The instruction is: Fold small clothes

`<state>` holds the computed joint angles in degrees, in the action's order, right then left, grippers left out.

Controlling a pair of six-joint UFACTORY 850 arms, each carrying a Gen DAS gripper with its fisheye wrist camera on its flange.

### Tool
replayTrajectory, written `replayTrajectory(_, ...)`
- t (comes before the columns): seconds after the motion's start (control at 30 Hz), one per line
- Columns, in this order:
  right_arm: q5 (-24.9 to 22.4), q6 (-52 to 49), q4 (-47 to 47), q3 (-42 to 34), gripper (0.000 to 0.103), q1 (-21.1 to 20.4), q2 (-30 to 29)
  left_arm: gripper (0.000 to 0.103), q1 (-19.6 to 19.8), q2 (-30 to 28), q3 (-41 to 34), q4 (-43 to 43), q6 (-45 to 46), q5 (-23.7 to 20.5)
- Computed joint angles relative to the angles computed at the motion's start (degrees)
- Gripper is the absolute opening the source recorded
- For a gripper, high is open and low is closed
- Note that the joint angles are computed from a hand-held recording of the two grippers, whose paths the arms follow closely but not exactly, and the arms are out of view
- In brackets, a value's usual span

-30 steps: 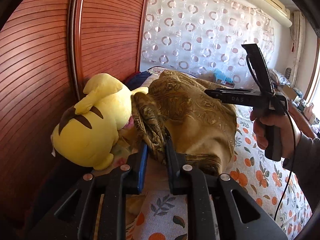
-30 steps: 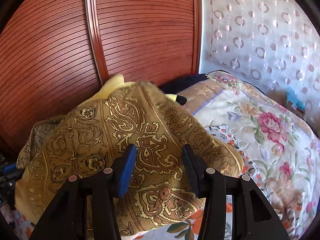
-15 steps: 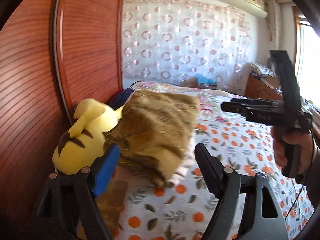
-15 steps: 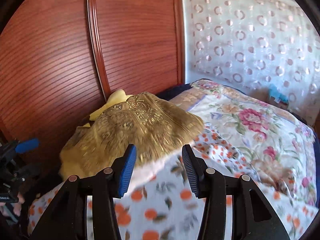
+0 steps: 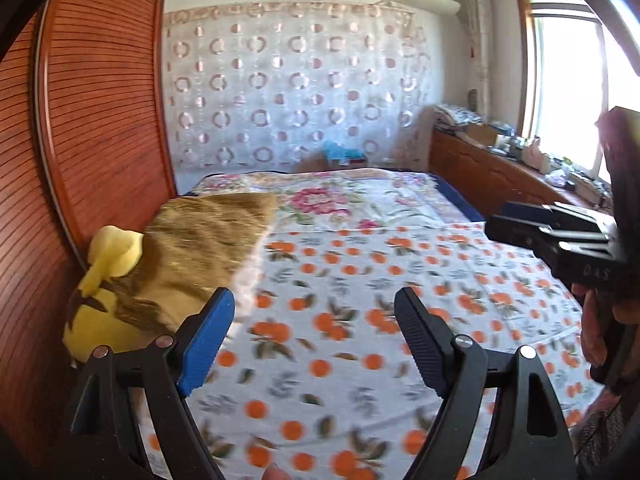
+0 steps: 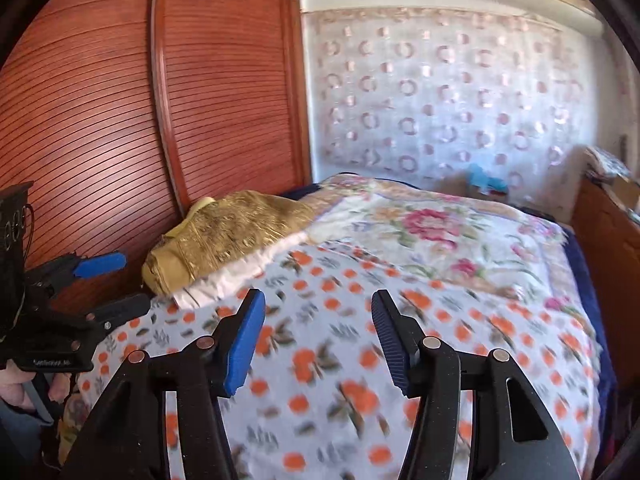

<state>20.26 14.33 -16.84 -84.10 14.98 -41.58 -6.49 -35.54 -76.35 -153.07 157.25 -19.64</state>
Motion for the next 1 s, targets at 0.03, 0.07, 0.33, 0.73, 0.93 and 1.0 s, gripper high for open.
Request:
replayTrajectory(0.03, 1.01, -3.23, 4.21, 2.79, 0.058, 0.01, 1.70, 0.083, -0.46, 0.40, 0.44, -0.44, 0.32, -0.15)
replayTrajectory(0.07, 1.81, -6.02, 8.03, 5.45, 0.058, 0.04, 3.40, 0.083, -0.95, 0.77, 0.86, -1.18, 1.05, -0.35)
replayTrajectory(0.33, 8.67, -24.52, 33.58, 20.69, 0.058, 2.64, 14.05, 0.083, -4.90, 5.05, 5.65, -9.64, 9.46, -1.79)
replayTrajectory(0.73, 16.68, -26.83, 43.15, 31.41, 0.058, 5.26, 22.50, 0.083, -7.13, 9.22, 8.91, -14.85, 11.72, -3.73)
replayTrajectory(0.93, 18.72, -25.55, 43.54, 31.38, 0.058, 5.80, 21.27, 0.083, -7.67, 9.51, 9.11, -19.01, 15.15, -3.96)
replayTrajectory(1.0, 18.70, -24.78, 42.87, 30.69, 0.058, 5.61, 20.41, 0.083, -7.71, 9.48, 9.07, -19.40, 15.40, -3.96)
